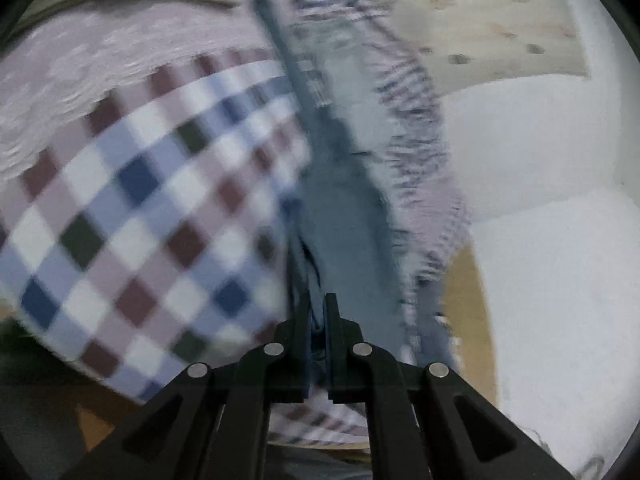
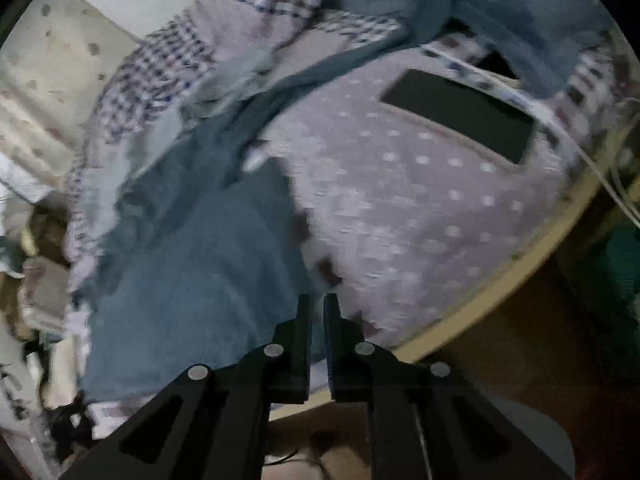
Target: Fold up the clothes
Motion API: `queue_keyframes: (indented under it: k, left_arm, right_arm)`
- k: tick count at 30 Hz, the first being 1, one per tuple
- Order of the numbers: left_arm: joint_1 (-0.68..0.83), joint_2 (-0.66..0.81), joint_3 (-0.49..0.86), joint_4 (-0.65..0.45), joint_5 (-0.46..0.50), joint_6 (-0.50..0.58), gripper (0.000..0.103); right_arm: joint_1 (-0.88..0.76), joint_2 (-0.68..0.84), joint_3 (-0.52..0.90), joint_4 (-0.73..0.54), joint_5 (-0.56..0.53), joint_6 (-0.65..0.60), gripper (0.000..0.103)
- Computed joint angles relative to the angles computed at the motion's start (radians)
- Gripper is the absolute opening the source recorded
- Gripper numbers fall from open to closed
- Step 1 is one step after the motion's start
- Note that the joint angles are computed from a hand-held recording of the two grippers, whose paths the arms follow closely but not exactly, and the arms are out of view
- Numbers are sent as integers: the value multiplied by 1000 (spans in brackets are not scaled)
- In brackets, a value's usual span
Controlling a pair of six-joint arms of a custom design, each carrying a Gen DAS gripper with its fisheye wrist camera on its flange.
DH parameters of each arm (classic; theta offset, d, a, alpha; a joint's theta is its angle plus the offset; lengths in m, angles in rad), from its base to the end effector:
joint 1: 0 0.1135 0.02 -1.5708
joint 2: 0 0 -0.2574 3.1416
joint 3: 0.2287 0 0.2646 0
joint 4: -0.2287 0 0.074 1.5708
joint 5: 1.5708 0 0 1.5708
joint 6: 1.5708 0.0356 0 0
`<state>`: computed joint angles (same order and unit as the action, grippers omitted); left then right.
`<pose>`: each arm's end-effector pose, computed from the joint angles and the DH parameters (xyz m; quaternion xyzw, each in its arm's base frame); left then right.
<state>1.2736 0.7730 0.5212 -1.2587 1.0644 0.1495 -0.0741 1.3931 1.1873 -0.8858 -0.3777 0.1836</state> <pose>0.0607 0.0920 0.1960 -0.4461 0.7370 -0.3672 0.3509 0.2886 -0.0083 0.2779 0.0784 0.9520 0.1948 0.2228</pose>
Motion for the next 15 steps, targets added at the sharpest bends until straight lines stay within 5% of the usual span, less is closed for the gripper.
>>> queue_keyframes:
  k: [3, 6, 7, 10, 15]
  left_arm:
    - [70, -6, 15, -46, -11, 69, 6]
    - [73, -51, 23, -44, 6, 64, 47]
    - [43, -70, 20, -11, 23, 20, 62]
    - [-102, -157, 3, 151, 39, -192, 79]
    - [-473, -267, -16, 461, -110, -546, 86]
  right_arm:
    - [-52, -26, -35, 63, -12, 37, 8]
    - [-108, -56, -59, 145, -65, 69, 16]
    - [-126, -56, -60, 172, -90, 67, 20]
    - [-175, -33, -34, 239, -140, 59, 47]
    - [-243, 96, 104, 304, -170, 16, 50]
